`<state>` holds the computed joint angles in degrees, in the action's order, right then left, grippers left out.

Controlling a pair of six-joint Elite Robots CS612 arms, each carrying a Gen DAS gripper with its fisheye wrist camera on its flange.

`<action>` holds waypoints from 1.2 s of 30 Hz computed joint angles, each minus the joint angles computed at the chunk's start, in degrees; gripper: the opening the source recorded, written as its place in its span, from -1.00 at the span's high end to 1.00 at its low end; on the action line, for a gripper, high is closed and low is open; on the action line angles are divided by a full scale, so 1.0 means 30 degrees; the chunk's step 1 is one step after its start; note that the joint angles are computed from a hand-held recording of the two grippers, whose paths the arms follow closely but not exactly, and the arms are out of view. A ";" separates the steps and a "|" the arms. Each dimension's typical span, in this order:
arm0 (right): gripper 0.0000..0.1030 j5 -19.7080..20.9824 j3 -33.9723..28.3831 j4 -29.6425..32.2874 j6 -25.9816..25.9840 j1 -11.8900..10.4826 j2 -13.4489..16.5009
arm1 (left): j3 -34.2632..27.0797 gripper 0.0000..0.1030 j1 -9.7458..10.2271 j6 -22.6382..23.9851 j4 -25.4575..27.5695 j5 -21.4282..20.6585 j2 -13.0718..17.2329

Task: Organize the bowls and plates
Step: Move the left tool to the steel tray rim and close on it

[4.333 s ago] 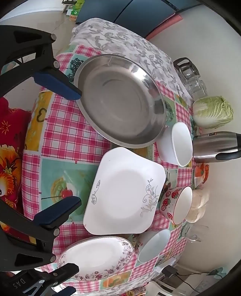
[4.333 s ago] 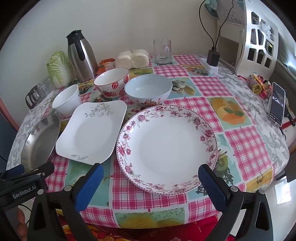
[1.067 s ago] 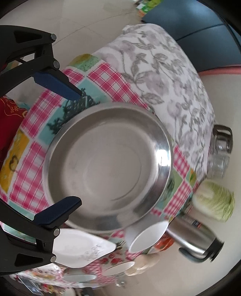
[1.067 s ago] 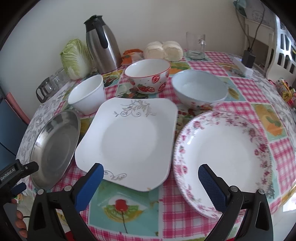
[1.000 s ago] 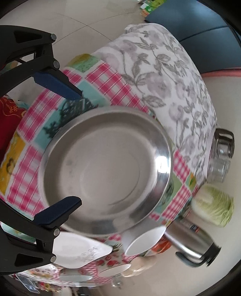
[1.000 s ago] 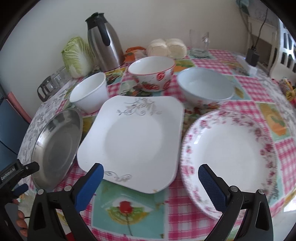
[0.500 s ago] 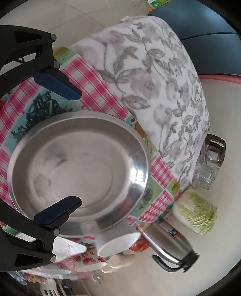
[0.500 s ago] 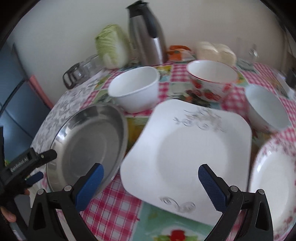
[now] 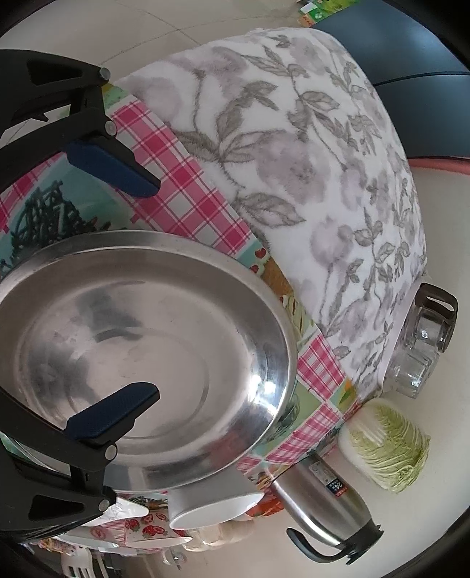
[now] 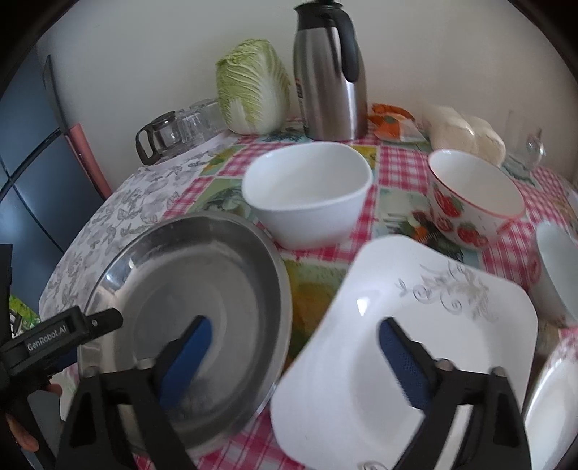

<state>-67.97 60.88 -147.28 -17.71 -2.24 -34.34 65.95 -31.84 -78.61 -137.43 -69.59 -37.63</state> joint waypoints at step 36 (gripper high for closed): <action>0.47 0.0986 -0.0040 0.1267 -0.1486 0.0277 0.0175 | 0.2457 0.63 0.0069 -0.3189 -0.1237 0.0738 -0.1194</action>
